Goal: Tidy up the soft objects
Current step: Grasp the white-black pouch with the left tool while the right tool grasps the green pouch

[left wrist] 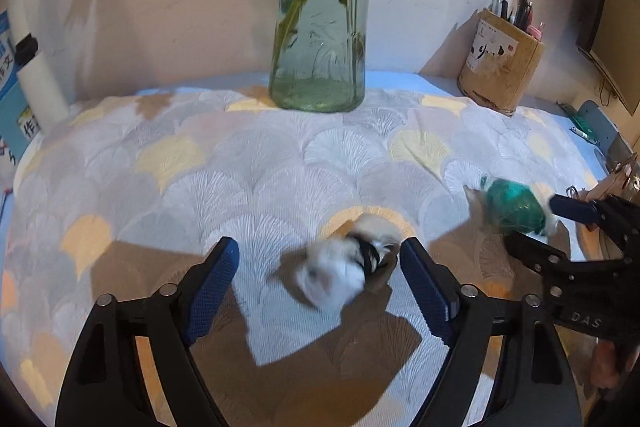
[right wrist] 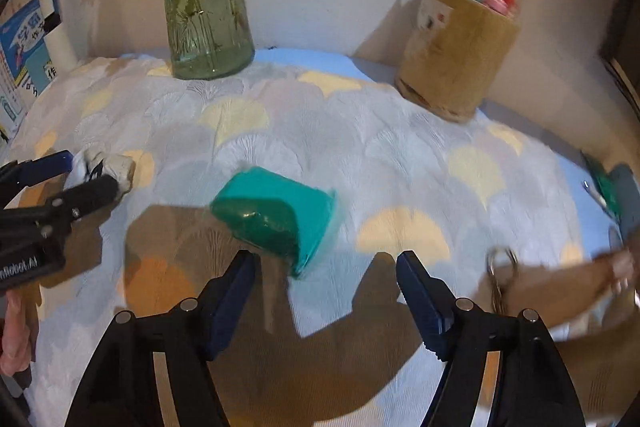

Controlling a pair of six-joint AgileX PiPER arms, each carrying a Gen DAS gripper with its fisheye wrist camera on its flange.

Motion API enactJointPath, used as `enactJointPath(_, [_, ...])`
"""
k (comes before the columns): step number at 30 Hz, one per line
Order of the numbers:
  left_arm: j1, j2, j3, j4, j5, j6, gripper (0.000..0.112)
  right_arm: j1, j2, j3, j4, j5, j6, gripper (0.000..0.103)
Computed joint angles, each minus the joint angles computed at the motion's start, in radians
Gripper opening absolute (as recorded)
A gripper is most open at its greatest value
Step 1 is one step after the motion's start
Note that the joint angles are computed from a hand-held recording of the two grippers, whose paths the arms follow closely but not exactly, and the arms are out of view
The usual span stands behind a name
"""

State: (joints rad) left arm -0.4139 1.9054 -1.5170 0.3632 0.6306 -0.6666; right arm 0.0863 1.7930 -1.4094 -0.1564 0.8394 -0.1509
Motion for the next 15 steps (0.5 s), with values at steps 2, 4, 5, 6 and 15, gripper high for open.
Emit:
enactJointPath(2, [0.009, 0.007, -0.007, -0.03, -0.002, 0.029, 0.08, -0.012, 0.033, -0.031, 0.05, -0.012, -0.026, 0.073])
enactJointPath(4, [0.021, 0.01, -0.01, -0.069, -0.009, 0.058, 0.079, -0.036, 0.063, -0.059, 0.143, -0.017, -0.063, 0.074])
enactJointPath(5, [0.028, 0.004, 0.0, -0.084, -0.023, 0.065, 0.079, -0.031, 0.075, -0.071, 0.147, -0.023, -0.056, 0.074])
enactJointPath(6, [0.031, 0.0, 0.008, -0.088, -0.034, 0.064, 0.079, -0.026, 0.084, -0.083, 0.146, -0.02, -0.056, 0.074])
enactJointPath(15, [0.02, -0.043, 0.077, -0.124, -0.116, 0.117, 0.042, -0.001, 0.04, -0.018, 0.101, -0.079, 0.009, 0.052])
